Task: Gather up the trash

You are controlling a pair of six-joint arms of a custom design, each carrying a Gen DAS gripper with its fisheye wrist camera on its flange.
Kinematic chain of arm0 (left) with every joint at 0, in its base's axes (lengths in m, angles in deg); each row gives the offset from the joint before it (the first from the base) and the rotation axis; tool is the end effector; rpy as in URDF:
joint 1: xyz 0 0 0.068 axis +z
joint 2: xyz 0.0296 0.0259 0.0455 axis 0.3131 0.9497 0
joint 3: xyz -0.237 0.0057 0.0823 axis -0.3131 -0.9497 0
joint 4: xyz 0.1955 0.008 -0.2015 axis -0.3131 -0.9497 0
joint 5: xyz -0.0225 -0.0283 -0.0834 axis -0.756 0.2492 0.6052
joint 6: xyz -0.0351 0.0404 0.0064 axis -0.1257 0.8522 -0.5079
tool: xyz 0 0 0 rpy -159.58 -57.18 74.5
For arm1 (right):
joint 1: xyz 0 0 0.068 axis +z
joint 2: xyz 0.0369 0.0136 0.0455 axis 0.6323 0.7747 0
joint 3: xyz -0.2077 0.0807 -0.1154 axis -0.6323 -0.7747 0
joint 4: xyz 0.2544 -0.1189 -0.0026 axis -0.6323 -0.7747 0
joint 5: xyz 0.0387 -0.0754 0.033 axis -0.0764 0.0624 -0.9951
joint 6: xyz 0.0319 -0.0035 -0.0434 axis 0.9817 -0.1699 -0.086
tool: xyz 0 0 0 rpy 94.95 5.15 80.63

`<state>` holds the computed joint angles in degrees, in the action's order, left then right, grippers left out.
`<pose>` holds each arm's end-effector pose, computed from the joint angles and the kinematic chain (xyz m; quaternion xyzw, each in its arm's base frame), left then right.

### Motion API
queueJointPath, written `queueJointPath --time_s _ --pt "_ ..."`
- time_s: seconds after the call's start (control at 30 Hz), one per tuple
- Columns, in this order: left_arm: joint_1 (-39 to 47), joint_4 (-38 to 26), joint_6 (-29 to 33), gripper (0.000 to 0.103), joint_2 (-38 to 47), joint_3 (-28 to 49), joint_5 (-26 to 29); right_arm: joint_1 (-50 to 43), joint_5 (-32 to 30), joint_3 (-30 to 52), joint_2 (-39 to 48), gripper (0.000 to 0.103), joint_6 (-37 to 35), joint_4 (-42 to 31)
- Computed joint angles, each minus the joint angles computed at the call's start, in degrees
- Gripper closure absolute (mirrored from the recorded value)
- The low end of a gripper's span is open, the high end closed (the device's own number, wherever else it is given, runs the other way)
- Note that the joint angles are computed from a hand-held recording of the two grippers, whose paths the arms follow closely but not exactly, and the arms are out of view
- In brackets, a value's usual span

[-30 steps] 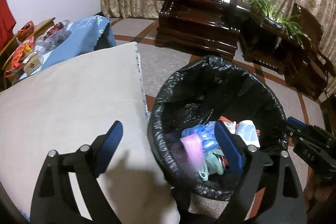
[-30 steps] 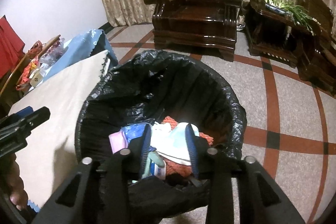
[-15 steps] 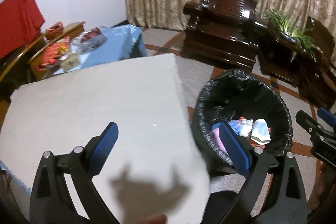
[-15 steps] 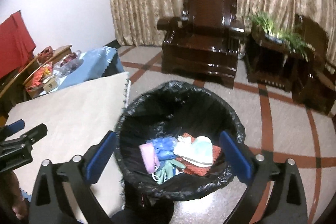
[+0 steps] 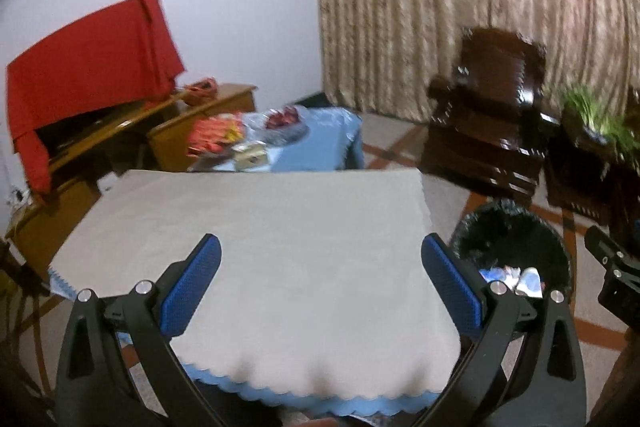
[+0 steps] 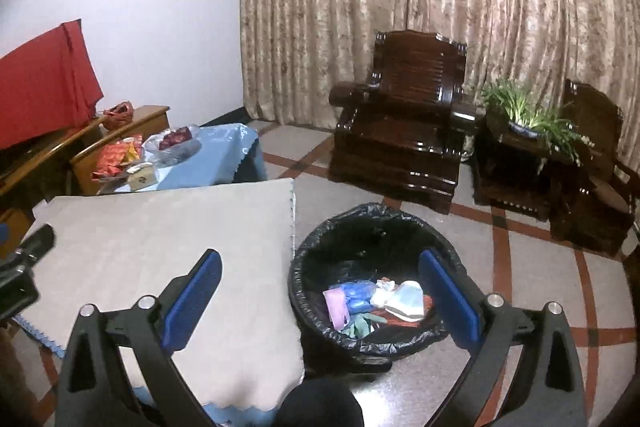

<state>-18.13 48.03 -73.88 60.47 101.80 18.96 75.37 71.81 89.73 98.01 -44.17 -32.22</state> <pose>0.2789 -0.1825 0.2571 0.0372 0.8722 0.0321 0.4867 0.2353 0.1419 0.2253 0.1484 0.8624 -0.0592 0.4803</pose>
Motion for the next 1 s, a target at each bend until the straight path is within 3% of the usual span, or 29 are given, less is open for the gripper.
queueJointPath --time_s 0.2,0.47,0.77,1.0 --pt "0.8 -7.6 -2.3 0.006 -14.5 -5.1 -2.0 10.7 9.3 4.4 -2.5 0.006 9.2 -8.7" --pt "-1.4 -17.2 -5.2 0.006 -30.0 -9.0 -6.0 24.8 23.0 15.4 3.0 0.006 24.6 -26.6" --pt "-6.5 -24.1 -9.1 0.006 -38.9 -9.2 -13.9 30.1 27.0 22.0 7.5 0.006 33.6 -37.2" --pt "-5.8 -24.8 -9.3 0.006 -39.9 -8.9 -11.9 31.9 28.5 25.5 9.5 0.006 41.8 -46.4"
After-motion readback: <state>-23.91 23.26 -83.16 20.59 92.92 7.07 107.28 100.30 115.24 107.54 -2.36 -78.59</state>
